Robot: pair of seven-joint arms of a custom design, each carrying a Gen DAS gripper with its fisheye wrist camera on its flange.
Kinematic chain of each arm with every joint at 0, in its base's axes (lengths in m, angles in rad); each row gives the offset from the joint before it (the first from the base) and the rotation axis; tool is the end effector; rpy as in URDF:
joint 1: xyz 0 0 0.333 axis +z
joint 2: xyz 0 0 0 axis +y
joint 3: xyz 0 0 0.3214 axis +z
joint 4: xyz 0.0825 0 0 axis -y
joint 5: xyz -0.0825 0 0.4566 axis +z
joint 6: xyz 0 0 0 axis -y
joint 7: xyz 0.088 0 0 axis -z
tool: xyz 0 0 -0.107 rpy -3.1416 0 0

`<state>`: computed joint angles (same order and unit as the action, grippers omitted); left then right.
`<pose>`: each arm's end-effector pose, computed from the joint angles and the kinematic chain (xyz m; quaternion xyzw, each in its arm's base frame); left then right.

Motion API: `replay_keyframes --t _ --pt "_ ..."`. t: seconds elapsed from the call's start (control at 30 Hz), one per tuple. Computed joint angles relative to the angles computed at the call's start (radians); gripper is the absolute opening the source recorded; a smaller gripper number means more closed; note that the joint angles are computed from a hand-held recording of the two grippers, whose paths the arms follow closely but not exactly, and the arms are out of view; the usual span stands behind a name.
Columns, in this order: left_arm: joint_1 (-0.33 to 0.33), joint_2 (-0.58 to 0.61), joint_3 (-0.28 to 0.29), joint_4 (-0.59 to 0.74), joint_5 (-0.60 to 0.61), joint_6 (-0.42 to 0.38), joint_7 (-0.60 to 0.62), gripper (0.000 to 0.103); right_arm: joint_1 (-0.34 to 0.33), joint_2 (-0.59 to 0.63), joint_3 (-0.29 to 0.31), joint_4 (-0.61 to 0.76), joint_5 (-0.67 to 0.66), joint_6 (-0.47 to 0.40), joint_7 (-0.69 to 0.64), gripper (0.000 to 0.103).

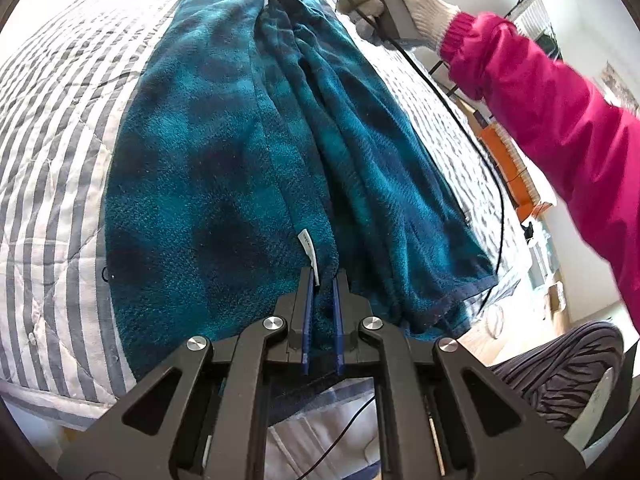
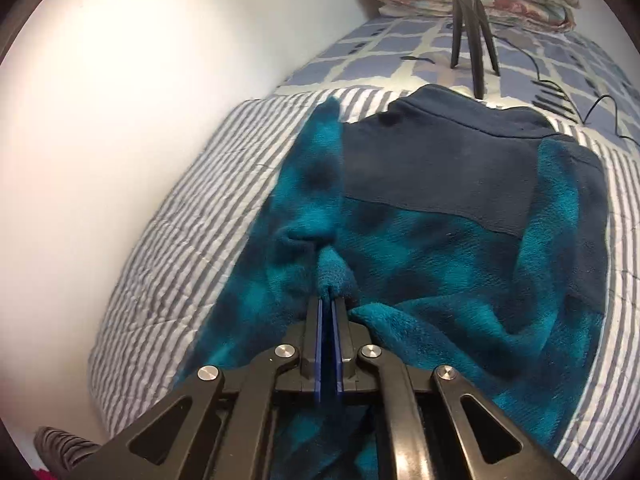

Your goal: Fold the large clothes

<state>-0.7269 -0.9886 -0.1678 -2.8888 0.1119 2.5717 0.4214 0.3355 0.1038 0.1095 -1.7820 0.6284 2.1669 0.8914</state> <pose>0.2378 -0.2869 0.4758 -0.7300 0.5923 -0.3380 0.0437 0.6153 0.3163 0.5105 -0.8864 0.3416 0.0710 0.3043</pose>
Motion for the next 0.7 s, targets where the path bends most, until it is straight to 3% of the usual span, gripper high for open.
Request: replay_keyframes --t 0.1,0.17,0.23,0.3,0.33,0.37,0.43,0.47,0.5,0.53,0.6,0.7 --pt "-0.001 0.020 0.003 -0.002 -0.008 0.009 -0.005 0.006 0.030 0.023 -0.006 0.000 -0.174 0.077 0.142 0.000" --pt "-0.003 0.016 -0.001 -0.011 -0.015 0.020 -0.023 0.006 0.013 0.037 -0.006 0.012 -0.112 0.049 0.140 0.000" --pt "-0.003 0.012 0.003 -0.013 -0.010 0.019 -0.016 0.006 -0.010 0.030 0.001 0.019 -0.007 0.009 0.049 0.000" --pt "-0.003 0.011 -0.001 -0.016 -0.008 0.020 -0.021 0.006 -0.018 0.032 0.002 0.036 0.035 -0.026 0.024 0.030" --pt "-0.004 0.009 0.002 -0.019 -0.011 0.026 -0.024 0.006 -0.018 0.032 0.002 0.037 0.050 -0.032 0.024 0.054" --pt "-0.004 0.009 0.004 -0.021 -0.012 0.031 -0.028 0.006 -0.020 0.037 0.005 0.042 0.080 -0.039 0.014 0.059" --pt "-0.006 0.006 0.009 -0.027 -0.016 0.040 -0.035 0.006 -0.006 0.048 0.011 0.044 0.063 -0.014 0.019 0.058" --pt "-0.006 0.005 0.010 -0.028 -0.015 0.038 -0.033 0.006 0.008 0.060 0.014 0.050 0.028 -0.005 0.039 0.050" --pt "-0.007 0.004 0.009 -0.027 -0.013 0.034 -0.031 0.006 0.016 0.072 0.016 0.059 0.004 -0.012 0.051 0.035" --pt "-0.009 0.002 0.011 -0.027 -0.013 0.033 -0.029 0.006 0.027 0.083 0.017 0.067 -0.034 -0.022 0.062 0.004" --pt "-0.020 -0.026 0.026 -0.032 -0.016 0.036 -0.012 0.006 0.058 0.044 0.018 0.018 -0.137 0.043 0.076 0.004" --pt "-0.020 -0.030 0.025 -0.029 -0.013 0.020 0.005 0.006 0.045 -0.017 0.008 -0.035 -0.128 0.090 0.057 0.003"
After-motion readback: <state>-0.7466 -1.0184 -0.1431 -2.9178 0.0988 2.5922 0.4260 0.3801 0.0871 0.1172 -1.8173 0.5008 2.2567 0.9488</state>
